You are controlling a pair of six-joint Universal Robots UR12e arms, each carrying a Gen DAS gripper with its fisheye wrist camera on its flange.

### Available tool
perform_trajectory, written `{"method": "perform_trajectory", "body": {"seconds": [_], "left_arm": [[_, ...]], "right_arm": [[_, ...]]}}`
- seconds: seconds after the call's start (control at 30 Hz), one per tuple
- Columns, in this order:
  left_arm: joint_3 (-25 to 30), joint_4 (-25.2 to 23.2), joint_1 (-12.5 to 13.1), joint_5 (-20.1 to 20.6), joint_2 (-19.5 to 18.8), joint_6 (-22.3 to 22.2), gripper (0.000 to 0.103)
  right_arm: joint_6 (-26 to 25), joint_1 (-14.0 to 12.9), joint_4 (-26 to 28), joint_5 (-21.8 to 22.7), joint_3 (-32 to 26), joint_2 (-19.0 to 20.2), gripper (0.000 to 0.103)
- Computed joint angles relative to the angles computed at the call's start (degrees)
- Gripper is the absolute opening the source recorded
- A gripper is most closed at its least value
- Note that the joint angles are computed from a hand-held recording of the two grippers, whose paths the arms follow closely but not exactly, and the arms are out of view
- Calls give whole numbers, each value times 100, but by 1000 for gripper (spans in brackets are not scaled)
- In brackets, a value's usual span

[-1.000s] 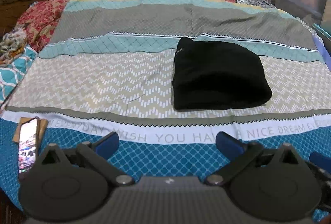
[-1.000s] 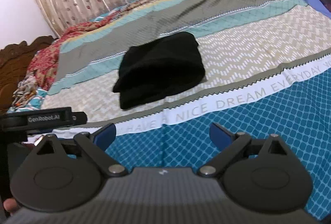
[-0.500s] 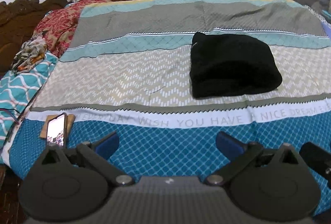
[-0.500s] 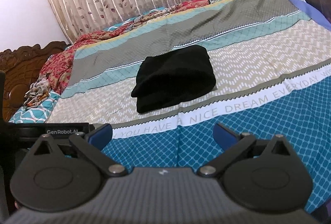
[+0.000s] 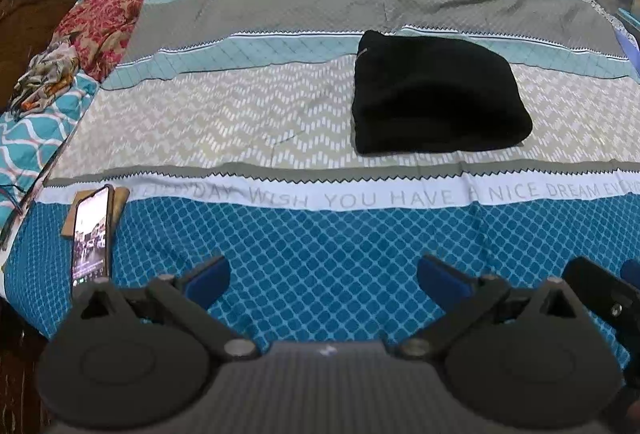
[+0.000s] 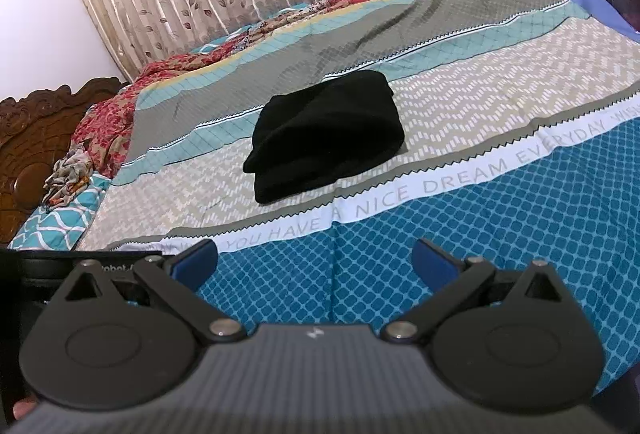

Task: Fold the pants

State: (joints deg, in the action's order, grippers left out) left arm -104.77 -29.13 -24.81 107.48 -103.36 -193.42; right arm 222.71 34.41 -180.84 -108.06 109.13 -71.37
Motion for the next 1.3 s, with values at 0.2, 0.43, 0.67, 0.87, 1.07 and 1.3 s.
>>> {"method": "perform_trajectory", "body": {"seconds": [0.2,0.43,0.67,0.87,1.07,1.3], "left_arm": [[12,-57,11,-32,-11,31,103],[30,-164,30,-87,-31,1,103],[39,-265,55,-149,-35,-57,103],[79,-474,74,-174,-44,-145,103],[103,-624,94,-202,-55,-207,103],[113,-793,136,-301,-64,-270,103]], "right_arm": [[58,-14,47,23,3,-6,103],[107,-22,117,37,8,-15,103],[154,-30,200,68,-15,-7,103],[175,-45,258,105,-20,-14,103],[178,-35,304,99,-38,-8,103],[200,-37,361,124,-44,0,103]]}}
